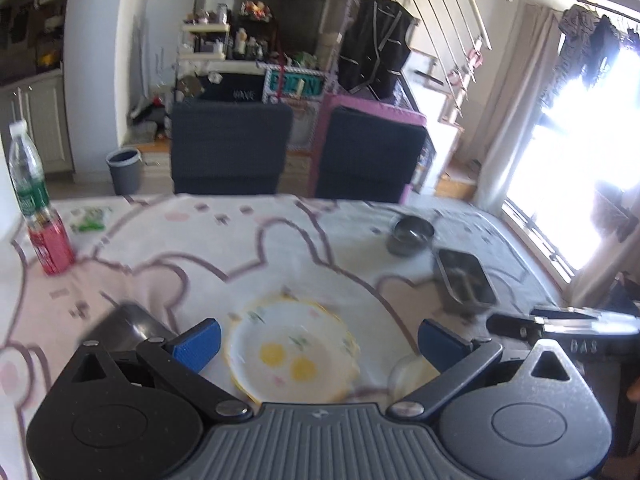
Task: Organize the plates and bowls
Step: 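Move both grippers to the yellow-rimmed lemon-print bowl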
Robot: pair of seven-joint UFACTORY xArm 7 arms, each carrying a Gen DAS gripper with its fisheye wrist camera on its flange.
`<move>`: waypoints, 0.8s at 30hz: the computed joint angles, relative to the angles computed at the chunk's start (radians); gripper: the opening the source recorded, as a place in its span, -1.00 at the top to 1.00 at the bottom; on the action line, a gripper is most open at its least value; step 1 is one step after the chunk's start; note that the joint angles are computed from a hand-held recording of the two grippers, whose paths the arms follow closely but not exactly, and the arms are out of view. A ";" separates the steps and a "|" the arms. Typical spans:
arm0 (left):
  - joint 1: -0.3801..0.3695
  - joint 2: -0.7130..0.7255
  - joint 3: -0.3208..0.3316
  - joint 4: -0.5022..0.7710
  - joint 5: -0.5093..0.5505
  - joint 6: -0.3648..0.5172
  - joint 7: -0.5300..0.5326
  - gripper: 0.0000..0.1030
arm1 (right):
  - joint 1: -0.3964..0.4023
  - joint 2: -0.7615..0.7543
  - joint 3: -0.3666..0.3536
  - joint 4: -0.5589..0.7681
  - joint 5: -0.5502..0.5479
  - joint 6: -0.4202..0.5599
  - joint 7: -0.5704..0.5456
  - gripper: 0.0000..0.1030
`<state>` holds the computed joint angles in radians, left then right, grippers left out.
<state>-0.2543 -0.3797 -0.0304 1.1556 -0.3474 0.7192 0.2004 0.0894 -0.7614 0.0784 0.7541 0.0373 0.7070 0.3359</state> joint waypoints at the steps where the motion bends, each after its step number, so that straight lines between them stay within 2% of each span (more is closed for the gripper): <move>1: 0.002 0.020 0.007 0.012 0.000 -0.011 0.012 -1.00 | 0.001 0.028 0.012 0.012 0.002 -0.018 0.010 -1.00; 4: 0.014 0.086 0.023 0.051 -0.013 -0.018 0.031 -0.89 | -0.001 0.108 0.048 0.041 -0.007 -0.076 0.049 -1.00; 6: 0.032 0.133 0.023 0.080 -0.016 -0.005 0.015 -0.62 | -0.034 0.147 0.097 0.042 -0.046 -0.146 0.124 -1.00; 7: 0.041 0.158 0.022 0.099 -0.015 0.016 0.003 -0.56 | -0.039 0.168 0.109 0.043 -0.057 -0.184 0.152 -1.00; 11: 0.070 0.250 0.014 0.164 -0.029 0.079 0.006 -0.19 | 0.018 0.258 0.071 0.092 -0.019 -0.197 0.181 -1.00; 14: 0.086 0.300 -0.003 0.194 -0.012 0.097 0.020 -0.04 | 0.075 0.327 0.020 0.134 0.055 -0.168 0.159 -0.97; 16: 0.095 0.337 -0.015 0.221 0.021 0.116 0.004 0.10 | 0.082 0.366 0.017 0.156 0.071 -0.152 0.167 -0.84; 18: 0.101 0.373 -0.025 0.246 0.050 0.132 -0.013 0.32 | 0.084 0.399 0.016 0.180 0.075 -0.119 0.169 -0.57; 20: 0.104 0.406 -0.033 0.270 0.070 0.154 -0.030 0.48 | 0.087 0.434 0.010 0.203 0.084 -0.082 0.167 -0.42; 24: 0.101 0.457 -0.047 0.306 0.130 0.183 -0.043 0.50 | 0.109 0.484 -0.010 0.219 0.144 -0.064 0.106 -0.04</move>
<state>-0.1531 0.0769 -0.0778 1.4618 -0.2172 0.9027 0.1574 0.1981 -0.2774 0.0686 0.9727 0.1816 0.6434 0.4424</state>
